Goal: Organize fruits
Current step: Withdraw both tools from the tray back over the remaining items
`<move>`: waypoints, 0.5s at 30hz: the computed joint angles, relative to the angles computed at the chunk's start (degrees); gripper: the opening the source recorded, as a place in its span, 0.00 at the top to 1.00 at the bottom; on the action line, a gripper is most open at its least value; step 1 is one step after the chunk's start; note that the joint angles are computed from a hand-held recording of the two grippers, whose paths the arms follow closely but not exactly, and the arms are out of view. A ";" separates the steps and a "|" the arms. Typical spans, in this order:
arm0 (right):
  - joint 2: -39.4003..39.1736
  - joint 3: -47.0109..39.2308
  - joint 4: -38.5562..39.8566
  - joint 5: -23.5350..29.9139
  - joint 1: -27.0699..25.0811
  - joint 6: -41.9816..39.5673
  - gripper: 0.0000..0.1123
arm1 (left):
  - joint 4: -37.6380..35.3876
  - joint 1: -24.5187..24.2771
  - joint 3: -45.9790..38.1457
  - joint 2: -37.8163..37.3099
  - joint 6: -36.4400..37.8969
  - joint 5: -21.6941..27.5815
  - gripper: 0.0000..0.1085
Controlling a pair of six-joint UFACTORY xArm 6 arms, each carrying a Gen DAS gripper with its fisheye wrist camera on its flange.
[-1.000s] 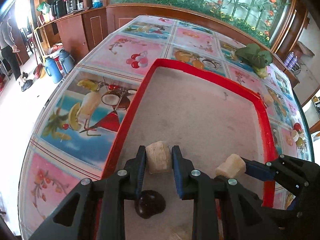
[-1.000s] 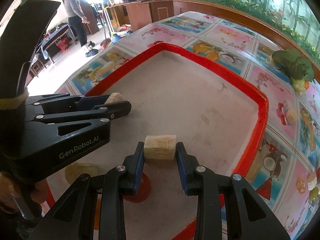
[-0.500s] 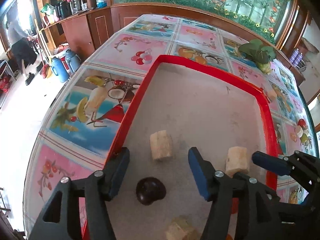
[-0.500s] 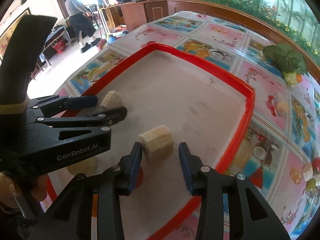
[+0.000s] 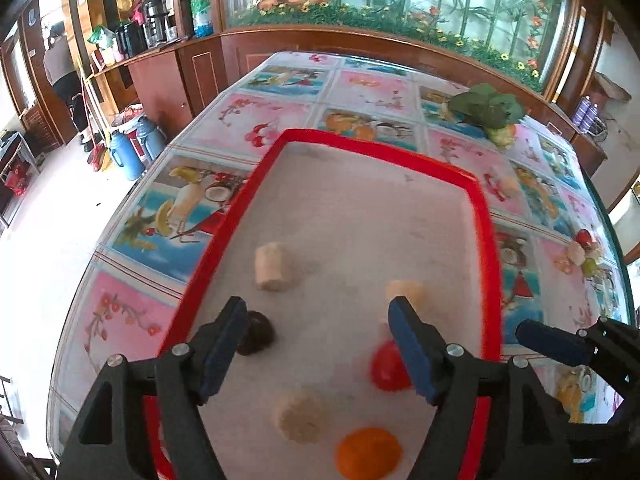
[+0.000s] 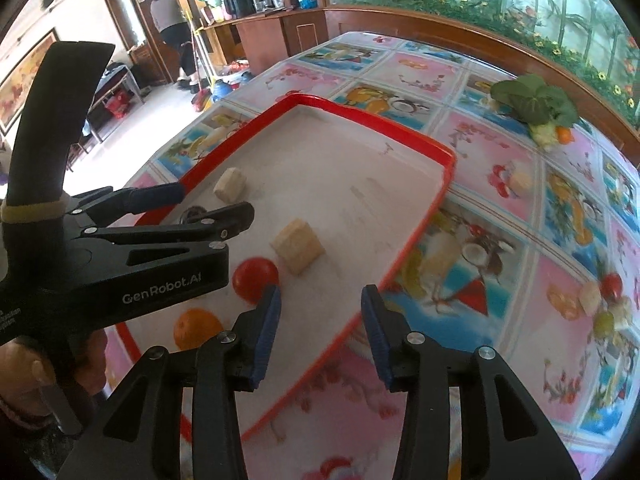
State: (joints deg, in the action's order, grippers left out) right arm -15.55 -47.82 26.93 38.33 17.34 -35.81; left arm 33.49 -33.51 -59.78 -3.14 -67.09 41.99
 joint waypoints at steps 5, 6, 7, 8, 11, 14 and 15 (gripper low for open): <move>-4.06 2.69 2.13 2.42 -3.71 -2.23 0.59 | 1.00 -3.43 -2.10 1.01 -1.56 1.01 0.28; -5.00 3.41 2.52 2.92 -4.72 -2.85 0.57 | 1.15 -4.19 -2.72 1.42 -1.77 1.24 0.27; -5.42 3.74 2.78 3.19 -5.30 -3.21 0.57 | 1.33 -4.97 -3.36 1.86 -1.98 1.46 0.27; -6.22 4.40 2.99 3.61 -6.26 -3.62 0.55 | 1.52 -5.80 -3.92 2.24 -2.21 1.56 0.26; -8.13 6.03 3.87 4.89 -9.24 -4.88 0.54 | 1.56 -8.30 -6.42 4.24 -1.79 1.93 0.25; -10.03 7.50 5.38 7.02 -12.84 -6.33 0.53 | 1.06 -10.60 -9.38 6.79 -0.47 2.27 0.25; -10.62 7.99 5.85 7.63 -14.04 -6.83 0.53 | 0.78 -11.35 -10.41 7.71 0.11 2.40 0.25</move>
